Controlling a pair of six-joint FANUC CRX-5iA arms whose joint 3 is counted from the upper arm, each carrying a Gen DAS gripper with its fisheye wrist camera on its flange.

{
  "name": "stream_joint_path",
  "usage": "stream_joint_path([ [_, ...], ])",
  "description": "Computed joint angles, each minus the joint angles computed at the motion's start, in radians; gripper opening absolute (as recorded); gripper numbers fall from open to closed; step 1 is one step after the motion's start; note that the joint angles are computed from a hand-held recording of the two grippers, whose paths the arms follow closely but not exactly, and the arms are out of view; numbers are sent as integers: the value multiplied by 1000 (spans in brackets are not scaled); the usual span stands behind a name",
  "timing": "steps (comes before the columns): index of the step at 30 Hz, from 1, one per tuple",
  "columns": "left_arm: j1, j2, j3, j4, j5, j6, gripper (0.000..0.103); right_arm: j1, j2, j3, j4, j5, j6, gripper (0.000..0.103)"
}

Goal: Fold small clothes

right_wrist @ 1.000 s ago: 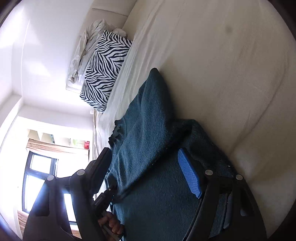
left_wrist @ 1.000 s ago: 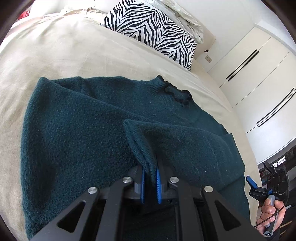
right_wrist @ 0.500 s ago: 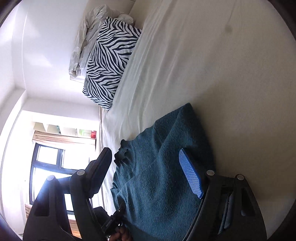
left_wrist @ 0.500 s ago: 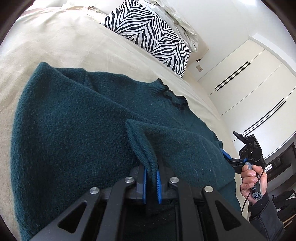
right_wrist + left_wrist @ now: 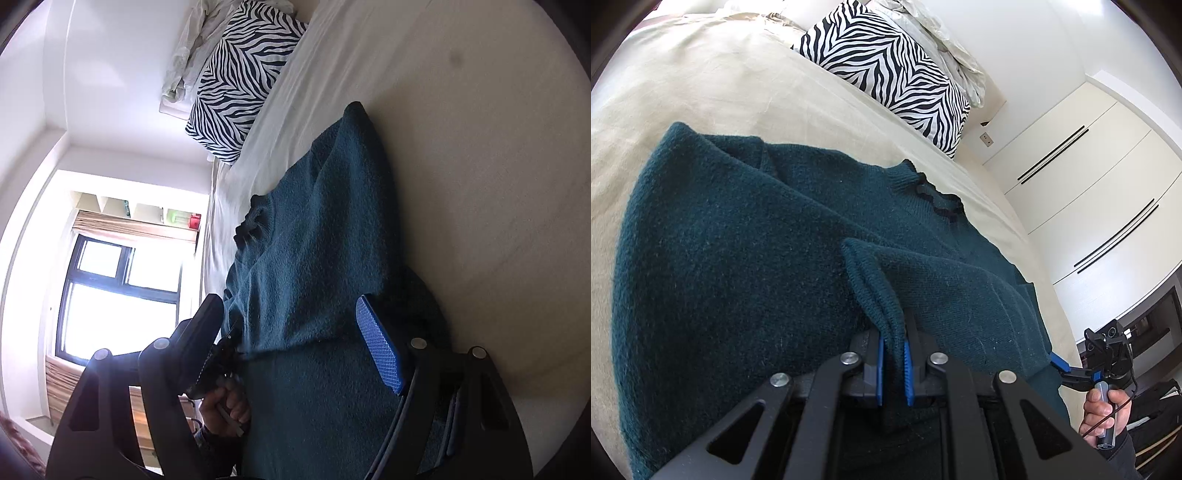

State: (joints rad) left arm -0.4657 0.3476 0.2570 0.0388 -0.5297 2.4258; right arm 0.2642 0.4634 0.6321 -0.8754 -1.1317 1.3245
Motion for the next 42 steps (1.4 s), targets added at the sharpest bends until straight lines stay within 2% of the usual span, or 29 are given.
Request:
stream_joint_path([
  [4,3,-9,-25,20,31,-9,13,4,-53,-42,-22,62,32,76],
  [7,4,-11,-29,22,36,-10,13,19,-26,11,-69,59,67,75],
  [11,4,-10,-29,24,35,-11,13,72,61,93,20,1,-17,75],
  [12,5,-9,-27,26,33,-12,13,82,70,85,49,-1,-50,72],
  [15,10,-13,-28,58,16,-30,13,73,-7,-30,11,83,-13,71],
  [17,0,-25,-1,13,-52,18,17,64,-69,-89,-2,91,-2,71],
  [18,-11,-39,7,-20,-85,53,21,65,-109,-126,10,103,8,71],
  [19,-19,-59,-8,-24,-88,67,32,62,-151,-165,12,113,26,72],
  [20,-26,-82,-33,-11,-80,70,49,54,-192,-205,-3,118,47,72],
  [22,-46,-128,-88,3,-65,85,58,29,-271,-292,-57,128,80,72],
  [24,-64,-163,-139,27,-79,110,58,12,-350,-384,-89,144,79,72],
  [25,-74,-182,-177,49,-65,112,58,6,-384,-425,-103,145,85,73],
  [27,-110,-224,-220,19,-54,162,57,6,-446,-499,-113,147,91,73],
  [29,-141,-265,-279,56,-11,144,62,7,-501,-566,-131,142,96,73],
  [32,-194,-309,-324,28,4,177,62,7,-580,-656,-154,147,99,73],
  [35,-243,-344,-337,-24,-10,238,62,7,-644,-726,-161,145,91,73],
  [37,-276,-376,-364,-62,-2,324,62,14,-680,-760,-141,150,68,73],
  [39,-293,-415,-430,-46,71,378,63,14,-707,-781,-128,144,45,73],
  [41,-325,-462,-475,-95,106,514,63,27,-731,-792,-80,145,7,73],
  [42,-358,-483,-465,-180,79,644,63,40,-747,-797,-39,150,-18,73],
])
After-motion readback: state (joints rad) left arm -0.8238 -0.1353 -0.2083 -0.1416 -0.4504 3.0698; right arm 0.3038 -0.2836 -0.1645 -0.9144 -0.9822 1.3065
